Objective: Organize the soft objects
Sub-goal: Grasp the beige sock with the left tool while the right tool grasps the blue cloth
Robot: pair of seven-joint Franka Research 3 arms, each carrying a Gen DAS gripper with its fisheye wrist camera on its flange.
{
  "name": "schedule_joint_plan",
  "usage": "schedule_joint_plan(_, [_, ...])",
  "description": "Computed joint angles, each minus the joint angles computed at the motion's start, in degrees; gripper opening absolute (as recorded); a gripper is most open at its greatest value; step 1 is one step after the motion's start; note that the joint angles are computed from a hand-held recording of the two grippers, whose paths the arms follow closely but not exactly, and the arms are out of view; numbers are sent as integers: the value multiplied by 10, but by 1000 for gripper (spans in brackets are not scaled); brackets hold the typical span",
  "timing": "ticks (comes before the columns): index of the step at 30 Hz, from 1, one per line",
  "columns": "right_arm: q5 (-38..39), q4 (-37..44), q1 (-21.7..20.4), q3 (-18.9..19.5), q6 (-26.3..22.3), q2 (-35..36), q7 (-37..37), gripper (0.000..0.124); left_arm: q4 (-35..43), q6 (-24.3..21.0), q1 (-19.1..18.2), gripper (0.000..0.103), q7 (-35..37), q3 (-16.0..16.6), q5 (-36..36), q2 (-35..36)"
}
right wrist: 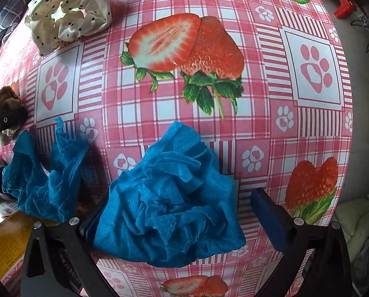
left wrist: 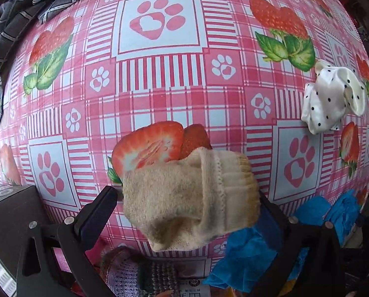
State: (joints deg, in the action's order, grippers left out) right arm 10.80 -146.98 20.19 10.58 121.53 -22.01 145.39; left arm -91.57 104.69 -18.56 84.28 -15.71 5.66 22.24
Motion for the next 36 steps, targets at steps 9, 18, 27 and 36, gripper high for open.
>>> schedule_joint_plan(9, [-2, -3, -3, -1, 1, -4, -5, 103, -7, -1, 1, 103, 1, 0, -2, -8])
schedule_joint_plan(18, [24, 8, 25, 16, -39, -21, 19, 84, -9, -9, 3, 96, -8, 0, -7, -19])
schedule_joint_plan(27, [39, -8, 26, 12, -55, -74, 20, 25, -53, 27, -8, 34, 39, -8, 8, -70])
schedule_joint_plan(36, [16, 56, 24, 17, -102, -64, -20, 25, -83, 38, 13, 34, 44, 2, -28, -138])
